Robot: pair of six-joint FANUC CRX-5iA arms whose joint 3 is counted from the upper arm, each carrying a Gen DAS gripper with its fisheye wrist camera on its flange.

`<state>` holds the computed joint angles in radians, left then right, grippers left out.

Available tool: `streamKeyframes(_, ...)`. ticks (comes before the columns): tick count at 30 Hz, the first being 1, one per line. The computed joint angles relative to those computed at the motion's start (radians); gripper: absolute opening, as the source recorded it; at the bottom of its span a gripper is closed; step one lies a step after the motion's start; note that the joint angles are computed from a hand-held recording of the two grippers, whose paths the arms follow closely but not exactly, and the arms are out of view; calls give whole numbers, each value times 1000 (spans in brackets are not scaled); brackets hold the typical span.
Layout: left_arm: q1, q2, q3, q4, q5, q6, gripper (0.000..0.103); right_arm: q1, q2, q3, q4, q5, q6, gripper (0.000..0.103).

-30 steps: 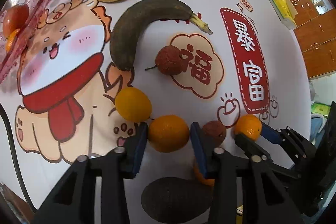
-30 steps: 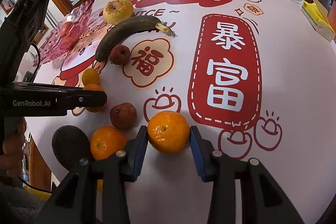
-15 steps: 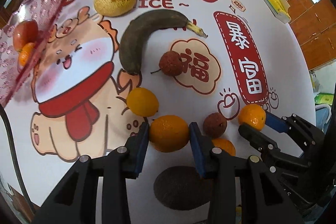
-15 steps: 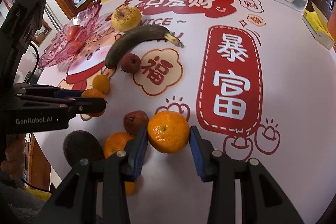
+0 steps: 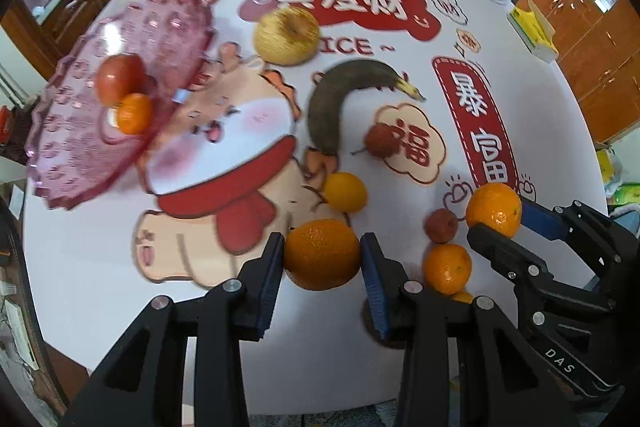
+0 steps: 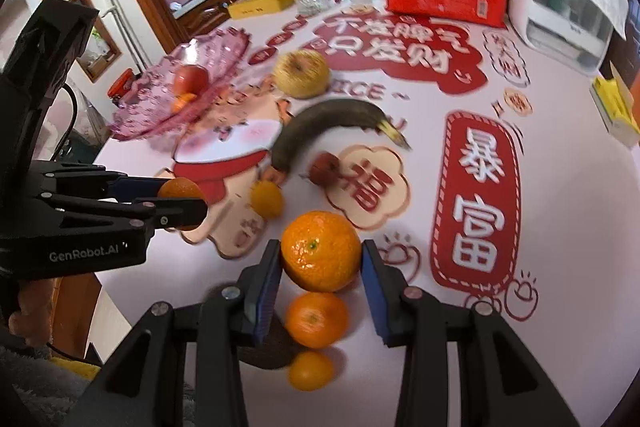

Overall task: Organize fruits
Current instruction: 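Grasp an orange with the left tool while the right tool grasps another orange, then carry both oranges into the pink bowl and open both tools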

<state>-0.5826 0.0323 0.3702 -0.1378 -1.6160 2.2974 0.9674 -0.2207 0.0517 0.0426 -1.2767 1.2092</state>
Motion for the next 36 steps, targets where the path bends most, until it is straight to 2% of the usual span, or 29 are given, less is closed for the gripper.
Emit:
streamKeyframes(10, 38, -112, 24, -132, -87, -47, 37, 126, 71, 114, 72, 22, -59, 40)
streamKeyframes(18, 177, -226, -14, -170, -97, -151, 37, 208, 198, 260, 134, 31, -97, 40)
streamKeyframes(23, 279, -278, -42, -193, -77, -239, 37, 233, 308, 376, 185, 10, -146, 40)
streamKeyframes(27, 379, -309, -71, -207, -49, -327, 37, 220, 410, 494, 176, -26, -175, 40)
streamKeyframes(33, 576, -325, -165, -132, 37, -468, 38, 212, 574, 663, 198, -88, -199, 40)
streamKeyframes(36, 628, -310, -204, -95, 76, -512, 38, 204, 644, 723, 199, -123, -202, 40)
